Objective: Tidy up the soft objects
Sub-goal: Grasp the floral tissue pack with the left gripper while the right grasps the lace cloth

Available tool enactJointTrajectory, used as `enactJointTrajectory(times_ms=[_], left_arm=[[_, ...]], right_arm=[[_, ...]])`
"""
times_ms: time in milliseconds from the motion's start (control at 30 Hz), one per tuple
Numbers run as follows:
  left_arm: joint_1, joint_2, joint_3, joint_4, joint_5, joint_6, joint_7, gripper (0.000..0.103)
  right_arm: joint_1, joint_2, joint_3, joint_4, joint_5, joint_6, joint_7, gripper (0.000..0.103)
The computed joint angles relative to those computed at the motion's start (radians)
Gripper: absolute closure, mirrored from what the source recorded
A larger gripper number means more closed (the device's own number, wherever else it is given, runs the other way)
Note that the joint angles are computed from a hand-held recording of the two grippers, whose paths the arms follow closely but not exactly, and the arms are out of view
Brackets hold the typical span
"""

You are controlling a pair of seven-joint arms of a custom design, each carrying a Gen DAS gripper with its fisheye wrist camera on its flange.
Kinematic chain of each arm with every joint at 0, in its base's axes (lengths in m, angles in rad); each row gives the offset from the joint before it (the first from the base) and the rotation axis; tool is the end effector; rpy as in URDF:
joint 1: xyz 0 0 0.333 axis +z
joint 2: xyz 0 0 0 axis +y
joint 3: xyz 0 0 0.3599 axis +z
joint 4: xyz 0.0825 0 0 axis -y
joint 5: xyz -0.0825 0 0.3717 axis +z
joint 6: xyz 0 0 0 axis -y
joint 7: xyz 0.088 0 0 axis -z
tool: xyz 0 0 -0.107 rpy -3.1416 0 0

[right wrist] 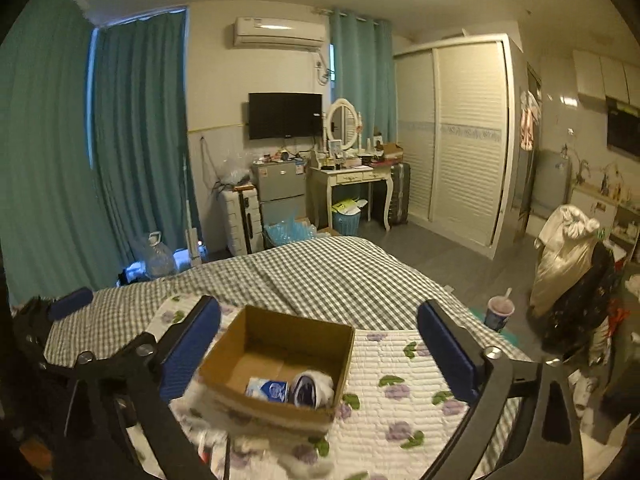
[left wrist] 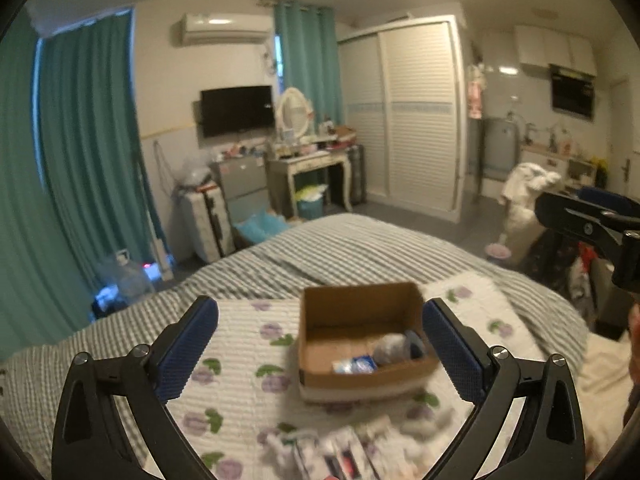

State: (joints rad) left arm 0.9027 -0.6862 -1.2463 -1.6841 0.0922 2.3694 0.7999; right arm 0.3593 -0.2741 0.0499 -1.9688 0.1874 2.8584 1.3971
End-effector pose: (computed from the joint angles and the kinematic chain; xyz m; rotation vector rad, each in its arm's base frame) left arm 0.3893 -0.4195 0.7426 -1.5951 1.3882 -0.8070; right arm 0.4554 0.1919 0.7752 -1.7285 1.0915 -0.7054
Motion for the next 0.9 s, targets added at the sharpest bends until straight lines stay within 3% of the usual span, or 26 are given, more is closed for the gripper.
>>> enactJointTrajectory(times_ms=[133, 400, 533, 667, 733, 900], left_arm=[[-0.129, -0.045, 0.09, -0.061, 0.015, -0.027, -0.044, 0.0], [-0.314, -0.065, 0.171, -0.245, 0.046, -0.035, -0.197, 0.0], [-0.398, -0.053, 0.179, -0.369, 0.036, -0.013, -0.294, 0.0], [-0.412, -0.033, 0.125, -0.434, 0.075, -0.037, -0.363, 0.0], [-0.428, -0.002, 0.107, -0.476, 0.085, -0.021, -0.391, 0.0], [-0.464, 0.094, 0.091, -0.537, 0.118, 0.003, -0.436, 0.0]], right_arm=[[0.016, -0.115, 0.0, -0.073, 0.001, -0.04, -0.033, 0.0], [0.032, -0.274, 0.021, -0.305, -0.005, -0.025, 0.045, 0.0], [0.014, -0.263, 0.055, -0.417, -0.029, 0.043, 0.112, 0.0], [0.023, -0.198, 0.074, -0.505, -0.065, 0.098, 0.158, 0.0], [0.052, -0.149, 0.057, -0.534, -0.07, 0.094, 0.152, 0.0], [0.043, -0.061, 0.085, -0.568, -0.144, 0.076, 0.154, 0.001]])
